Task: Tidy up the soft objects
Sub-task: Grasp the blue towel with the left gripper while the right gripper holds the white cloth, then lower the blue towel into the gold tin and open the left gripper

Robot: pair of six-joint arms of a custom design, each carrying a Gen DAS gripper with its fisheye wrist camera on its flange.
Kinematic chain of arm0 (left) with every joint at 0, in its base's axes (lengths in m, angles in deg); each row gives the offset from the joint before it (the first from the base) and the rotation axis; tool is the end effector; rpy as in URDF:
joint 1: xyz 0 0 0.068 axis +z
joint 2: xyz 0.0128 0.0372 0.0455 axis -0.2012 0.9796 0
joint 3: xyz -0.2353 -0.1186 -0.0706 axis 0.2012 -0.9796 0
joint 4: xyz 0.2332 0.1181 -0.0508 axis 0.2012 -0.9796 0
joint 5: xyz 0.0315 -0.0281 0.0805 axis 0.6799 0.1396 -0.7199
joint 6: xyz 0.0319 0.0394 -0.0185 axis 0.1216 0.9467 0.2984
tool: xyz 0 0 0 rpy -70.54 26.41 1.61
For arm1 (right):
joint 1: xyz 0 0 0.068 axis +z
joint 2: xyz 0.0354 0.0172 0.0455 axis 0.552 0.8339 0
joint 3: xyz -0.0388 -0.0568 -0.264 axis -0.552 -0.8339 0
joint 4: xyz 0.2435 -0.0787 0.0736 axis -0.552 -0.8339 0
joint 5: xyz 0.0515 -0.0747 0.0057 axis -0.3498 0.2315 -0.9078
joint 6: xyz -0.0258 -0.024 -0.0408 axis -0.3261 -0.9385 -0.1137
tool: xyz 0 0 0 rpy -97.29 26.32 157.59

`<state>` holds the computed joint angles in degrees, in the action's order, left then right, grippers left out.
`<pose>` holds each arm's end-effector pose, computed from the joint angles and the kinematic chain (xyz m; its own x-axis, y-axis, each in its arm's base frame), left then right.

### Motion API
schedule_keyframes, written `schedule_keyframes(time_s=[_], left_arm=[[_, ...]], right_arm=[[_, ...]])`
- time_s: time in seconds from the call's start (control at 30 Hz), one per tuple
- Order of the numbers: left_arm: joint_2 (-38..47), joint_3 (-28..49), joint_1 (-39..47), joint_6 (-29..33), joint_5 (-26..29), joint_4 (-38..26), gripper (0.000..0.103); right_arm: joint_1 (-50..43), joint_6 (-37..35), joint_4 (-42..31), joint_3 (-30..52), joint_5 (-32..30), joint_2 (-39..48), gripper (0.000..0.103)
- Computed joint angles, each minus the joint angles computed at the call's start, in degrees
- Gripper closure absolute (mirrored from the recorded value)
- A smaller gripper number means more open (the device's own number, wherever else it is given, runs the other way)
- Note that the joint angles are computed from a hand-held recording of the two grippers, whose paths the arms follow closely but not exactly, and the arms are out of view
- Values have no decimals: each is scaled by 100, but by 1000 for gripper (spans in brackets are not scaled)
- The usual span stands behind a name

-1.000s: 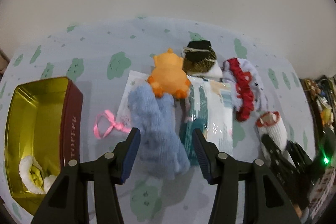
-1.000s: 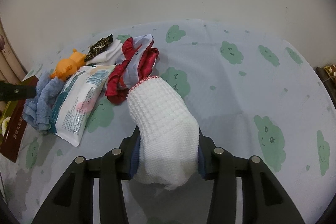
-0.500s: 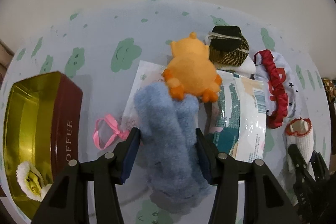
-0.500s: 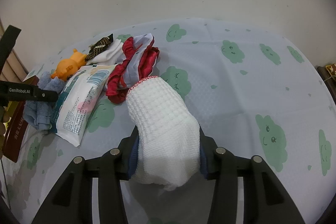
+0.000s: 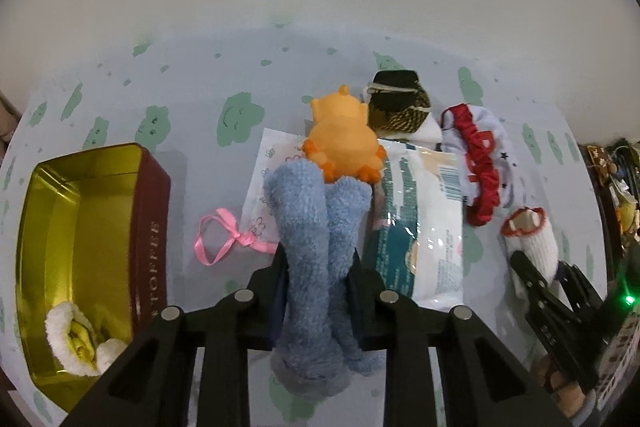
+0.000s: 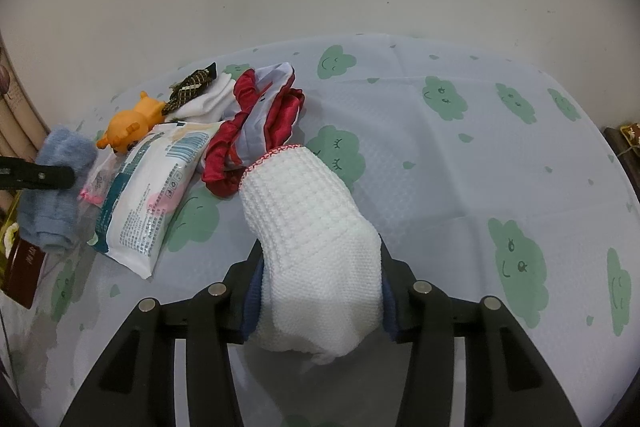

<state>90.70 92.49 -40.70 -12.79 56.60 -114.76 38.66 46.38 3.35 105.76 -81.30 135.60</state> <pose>0.2167 -0.1151 0.2237 -0.9216 -0.1206 -0.3689 -0.0924 0.9913 -0.0932 0.1538 0.0182 0.1587 -0.7914 0.0476 -0.6094 -0.0714 0.9829 0.1695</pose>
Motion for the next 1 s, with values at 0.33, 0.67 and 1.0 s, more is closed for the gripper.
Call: schedule_keyframes(time_s=[0.33, 0.67, 1.0], left_arm=[[-895, 157, 216, 238, -365, -803, 78], [-1556, 195, 1797, 1321, -422, -1334, 78], [-1755, -188, 3728, 2741, -404, -1006, 78]], right_arm=[[-5, -2, -7, 22, -6, 18, 58], [0, 1, -4, 26, -2, 26, 58], [50, 5, 6, 22, 68, 39, 58]])
